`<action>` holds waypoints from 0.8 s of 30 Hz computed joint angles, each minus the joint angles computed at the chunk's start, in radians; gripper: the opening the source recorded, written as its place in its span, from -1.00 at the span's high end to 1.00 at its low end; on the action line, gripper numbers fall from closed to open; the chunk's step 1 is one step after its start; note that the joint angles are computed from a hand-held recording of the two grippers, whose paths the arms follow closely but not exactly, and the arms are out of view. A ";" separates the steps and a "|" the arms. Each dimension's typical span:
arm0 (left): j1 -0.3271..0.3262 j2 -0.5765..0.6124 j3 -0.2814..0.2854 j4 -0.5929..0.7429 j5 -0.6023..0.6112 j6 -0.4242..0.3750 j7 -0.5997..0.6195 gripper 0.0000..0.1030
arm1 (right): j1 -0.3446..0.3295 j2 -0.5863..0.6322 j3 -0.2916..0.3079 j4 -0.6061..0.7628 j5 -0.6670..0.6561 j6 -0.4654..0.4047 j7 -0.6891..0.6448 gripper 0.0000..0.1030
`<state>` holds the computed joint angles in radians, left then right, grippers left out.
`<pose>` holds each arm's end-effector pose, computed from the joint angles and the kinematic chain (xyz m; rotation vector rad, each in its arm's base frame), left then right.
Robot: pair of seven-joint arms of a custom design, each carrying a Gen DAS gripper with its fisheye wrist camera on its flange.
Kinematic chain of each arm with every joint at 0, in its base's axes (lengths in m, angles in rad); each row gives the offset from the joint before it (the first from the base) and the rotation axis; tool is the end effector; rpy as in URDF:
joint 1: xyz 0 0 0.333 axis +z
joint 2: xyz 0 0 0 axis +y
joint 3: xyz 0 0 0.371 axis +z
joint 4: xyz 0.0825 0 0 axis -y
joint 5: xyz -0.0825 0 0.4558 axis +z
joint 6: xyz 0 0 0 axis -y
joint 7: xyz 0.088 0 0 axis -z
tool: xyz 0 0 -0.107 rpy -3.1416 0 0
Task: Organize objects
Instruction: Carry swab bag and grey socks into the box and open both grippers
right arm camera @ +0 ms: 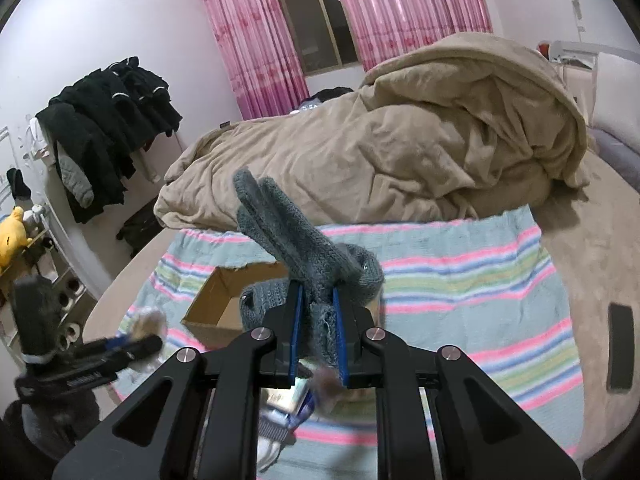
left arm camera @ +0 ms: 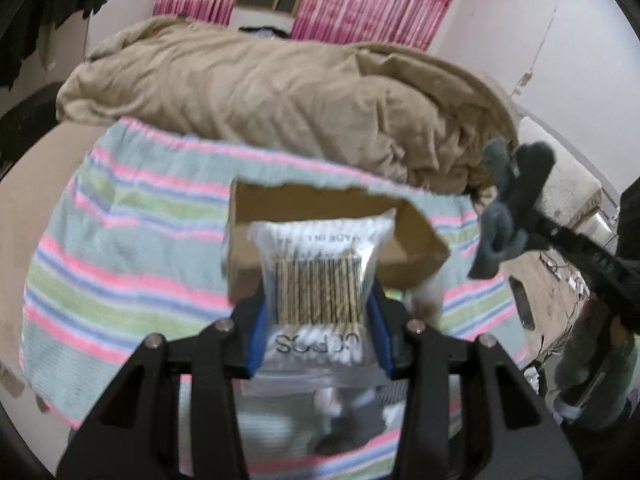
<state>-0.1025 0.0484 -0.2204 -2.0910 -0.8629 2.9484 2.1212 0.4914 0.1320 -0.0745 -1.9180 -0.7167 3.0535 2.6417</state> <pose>0.6371 -0.1585 0.4943 -1.7771 1.9315 -1.1899 0.6197 0.3335 0.5523 -1.5554 1.5028 -0.5400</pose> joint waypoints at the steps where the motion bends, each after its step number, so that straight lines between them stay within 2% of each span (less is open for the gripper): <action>1: -0.001 0.016 -0.001 0.022 0.007 0.005 0.000 0.15 | -0.004 0.010 0.002 0.013 0.007 -0.003 -0.013 0.70; 6: 0.018 0.104 -0.040 0.114 0.065 0.024 -0.028 0.15 | -0.013 0.080 0.009 0.092 0.103 -0.029 -0.149 0.70; 10: 0.002 0.207 -0.035 0.202 0.226 0.019 -0.160 0.15 | -0.009 0.161 0.007 0.169 0.198 -0.080 -0.272 0.70; 13: 0.000 0.267 -0.039 0.250 0.308 0.004 -0.231 0.15 | -0.040 0.211 0.050 0.200 0.327 -0.117 -0.390 0.70; 21: 0.028 0.369 -0.075 0.321 0.476 -0.046 -0.364 0.14 | -0.015 0.273 0.053 0.216 0.519 -0.196 -0.543 0.70; 24: 0.026 0.400 -0.066 0.345 0.552 -0.079 -0.427 0.14 | 0.011 0.289 0.030 0.214 0.551 -0.207 -0.541 0.69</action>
